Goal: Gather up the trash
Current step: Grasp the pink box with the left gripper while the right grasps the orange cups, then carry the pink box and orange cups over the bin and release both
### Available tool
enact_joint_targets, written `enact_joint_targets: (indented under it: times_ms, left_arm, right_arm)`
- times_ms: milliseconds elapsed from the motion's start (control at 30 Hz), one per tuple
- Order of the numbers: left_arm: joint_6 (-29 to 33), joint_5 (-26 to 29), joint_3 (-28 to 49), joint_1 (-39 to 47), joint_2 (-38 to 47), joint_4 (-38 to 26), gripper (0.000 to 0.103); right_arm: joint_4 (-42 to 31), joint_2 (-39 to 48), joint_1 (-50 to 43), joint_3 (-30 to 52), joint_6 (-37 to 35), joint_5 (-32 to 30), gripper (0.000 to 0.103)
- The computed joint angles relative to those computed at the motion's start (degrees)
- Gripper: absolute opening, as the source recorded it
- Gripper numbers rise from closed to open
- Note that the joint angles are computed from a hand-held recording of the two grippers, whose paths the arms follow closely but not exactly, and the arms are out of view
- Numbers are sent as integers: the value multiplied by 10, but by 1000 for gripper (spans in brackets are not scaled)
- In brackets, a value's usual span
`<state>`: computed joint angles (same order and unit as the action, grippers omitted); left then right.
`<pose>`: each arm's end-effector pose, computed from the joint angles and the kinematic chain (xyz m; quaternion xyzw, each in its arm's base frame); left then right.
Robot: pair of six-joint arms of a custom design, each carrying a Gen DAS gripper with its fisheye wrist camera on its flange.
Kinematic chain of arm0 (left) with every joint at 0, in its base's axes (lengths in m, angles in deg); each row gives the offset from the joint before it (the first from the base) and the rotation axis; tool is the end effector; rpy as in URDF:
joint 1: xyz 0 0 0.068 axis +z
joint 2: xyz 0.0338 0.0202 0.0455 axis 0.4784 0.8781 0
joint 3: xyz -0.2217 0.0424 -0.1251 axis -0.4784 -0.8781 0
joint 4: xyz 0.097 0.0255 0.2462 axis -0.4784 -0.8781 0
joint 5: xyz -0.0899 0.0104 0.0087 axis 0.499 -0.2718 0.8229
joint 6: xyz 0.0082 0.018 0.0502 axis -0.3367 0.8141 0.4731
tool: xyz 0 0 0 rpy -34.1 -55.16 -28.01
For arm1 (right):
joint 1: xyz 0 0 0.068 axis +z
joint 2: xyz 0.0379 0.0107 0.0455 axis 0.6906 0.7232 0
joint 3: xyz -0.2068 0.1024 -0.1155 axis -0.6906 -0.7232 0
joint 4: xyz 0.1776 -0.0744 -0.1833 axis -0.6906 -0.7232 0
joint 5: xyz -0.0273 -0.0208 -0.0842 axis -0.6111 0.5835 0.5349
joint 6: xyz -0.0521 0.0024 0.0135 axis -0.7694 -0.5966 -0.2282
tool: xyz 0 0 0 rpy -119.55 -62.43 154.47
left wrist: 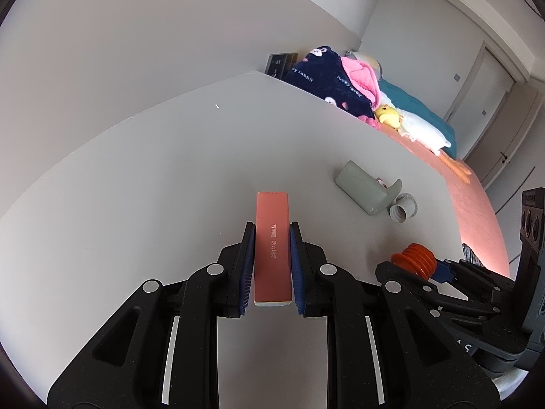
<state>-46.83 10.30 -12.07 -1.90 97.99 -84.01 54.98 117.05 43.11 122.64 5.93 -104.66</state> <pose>0.1818 -0.0907 0.1106 -0.1978 0.8976 -0.0667 0.3882 0.2639 0.0155 0.1051 -0.2708 0.8983 0.1920 0.2879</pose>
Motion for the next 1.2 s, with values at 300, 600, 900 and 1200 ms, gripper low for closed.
enact_joint_targets:
  times_ms: [300, 600, 900, 1200]
  left_arm:
    - [-9, -34, 34, -54, 15, -31, 19]
    - [-45, -65, 72, -127, 44, -52, 19]
    - [-66, -75, 132, -192, 118, -50, 19]
    - [-61, -76, 208, -229, 191, -61, 19]
  right_arm:
    - [-59, -31, -74, 5, -52, -36, 47]
    - [-117, -46, -155, 17, -106, -82, 47]
    - [-169, -33, -243, 41, -173, -117, 47]
    - [-199, 3, -315, 76, -219, -139, 47]
